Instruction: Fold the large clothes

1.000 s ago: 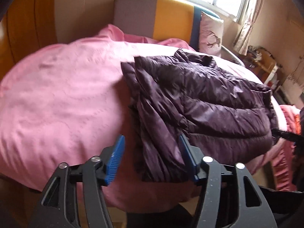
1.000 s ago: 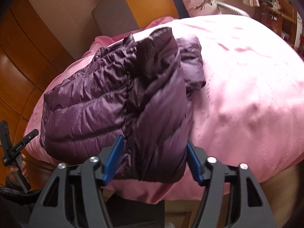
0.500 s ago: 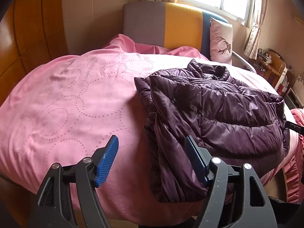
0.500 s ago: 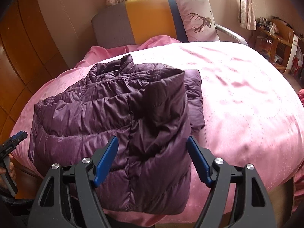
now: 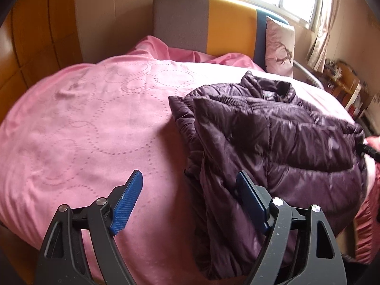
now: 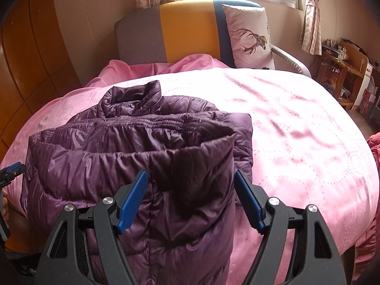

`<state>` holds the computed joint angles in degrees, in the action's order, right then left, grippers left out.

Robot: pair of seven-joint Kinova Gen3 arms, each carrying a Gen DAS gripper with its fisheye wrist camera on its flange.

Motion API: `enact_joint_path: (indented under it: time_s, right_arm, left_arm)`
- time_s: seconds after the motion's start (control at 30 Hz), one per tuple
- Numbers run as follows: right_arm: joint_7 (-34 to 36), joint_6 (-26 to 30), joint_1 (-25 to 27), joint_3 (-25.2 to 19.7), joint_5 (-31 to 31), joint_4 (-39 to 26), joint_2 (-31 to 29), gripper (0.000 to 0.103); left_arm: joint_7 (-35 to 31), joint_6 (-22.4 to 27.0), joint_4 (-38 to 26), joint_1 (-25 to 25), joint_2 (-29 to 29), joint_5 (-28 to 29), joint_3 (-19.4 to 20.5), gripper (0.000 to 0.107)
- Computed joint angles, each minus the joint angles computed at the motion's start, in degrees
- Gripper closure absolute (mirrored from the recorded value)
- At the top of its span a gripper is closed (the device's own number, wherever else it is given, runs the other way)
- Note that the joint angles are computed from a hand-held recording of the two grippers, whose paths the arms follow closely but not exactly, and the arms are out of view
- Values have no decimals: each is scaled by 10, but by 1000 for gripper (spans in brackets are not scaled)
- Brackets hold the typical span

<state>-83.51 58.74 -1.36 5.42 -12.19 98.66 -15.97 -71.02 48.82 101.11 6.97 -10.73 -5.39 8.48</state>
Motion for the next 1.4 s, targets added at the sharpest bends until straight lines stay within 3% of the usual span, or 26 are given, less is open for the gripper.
enact_joint_path:
  time_s: [0.23,0.43,0.5,0.57,0.67,0.83,0.93,1.03,1.13,1.2,1.23,1.27,1.3,1.37,1.4]
  right_arm:
    - [-2,-15,2,2,0,7,-2,29]
    - [2,-20,1,9,-7,17,2,34]
    - [-1,-21,3,5,-4,19,4,35]
    - [-12,-23,7,-3,5,22,0,34]
    - [-25,-29,11,-14,24,26,-21,34]
    - [-1,-22,-20,15,-4,16,-53,40]
    - [25,-10,-41,19,-23,8,-46,40]
    - [32,-5,-49,-1,-21,3,-19,40]
    - [5,-5,-44,-51,25,1,20,40]
    - [-2,-7,-50,-67,44,5,35,54]
    - [1,-9,-54,-69,44,9,38,66]
    - [3,-12,-57,-69,43,13,38,79]
    - [4,-14,-59,-69,44,17,37,83]
    - [-2,-15,-61,-75,50,21,30,90]
    - [-7,-16,-62,-80,58,23,25,91]
  left_arm:
    - [-119,-29,2,21,6,163,-97,28]
    - [-199,-19,4,-18,21,282,-112,32]
    - [-226,-8,0,-26,31,310,-116,40]
    - [-220,-12,-3,-34,33,310,-106,41]
    - [-188,-52,5,-34,8,257,-75,41]
    - [-250,-73,5,-17,-17,228,-48,44]
    - [-319,-52,-11,45,1,263,-87,47]
    - [-381,-11,-35,55,38,304,-87,47]
    - [-375,-4,-51,42,71,287,-49,46]
    - [-362,1,-61,38,94,282,-39,46]
    - [-360,3,-65,34,106,288,-36,47]
    - [-357,4,-65,31,111,289,-34,59]
    - [-347,-1,-62,31,113,281,-28,69]
    - [-317,-27,-47,37,106,247,-19,104]
    - [-306,-37,-39,39,101,240,-18,107]
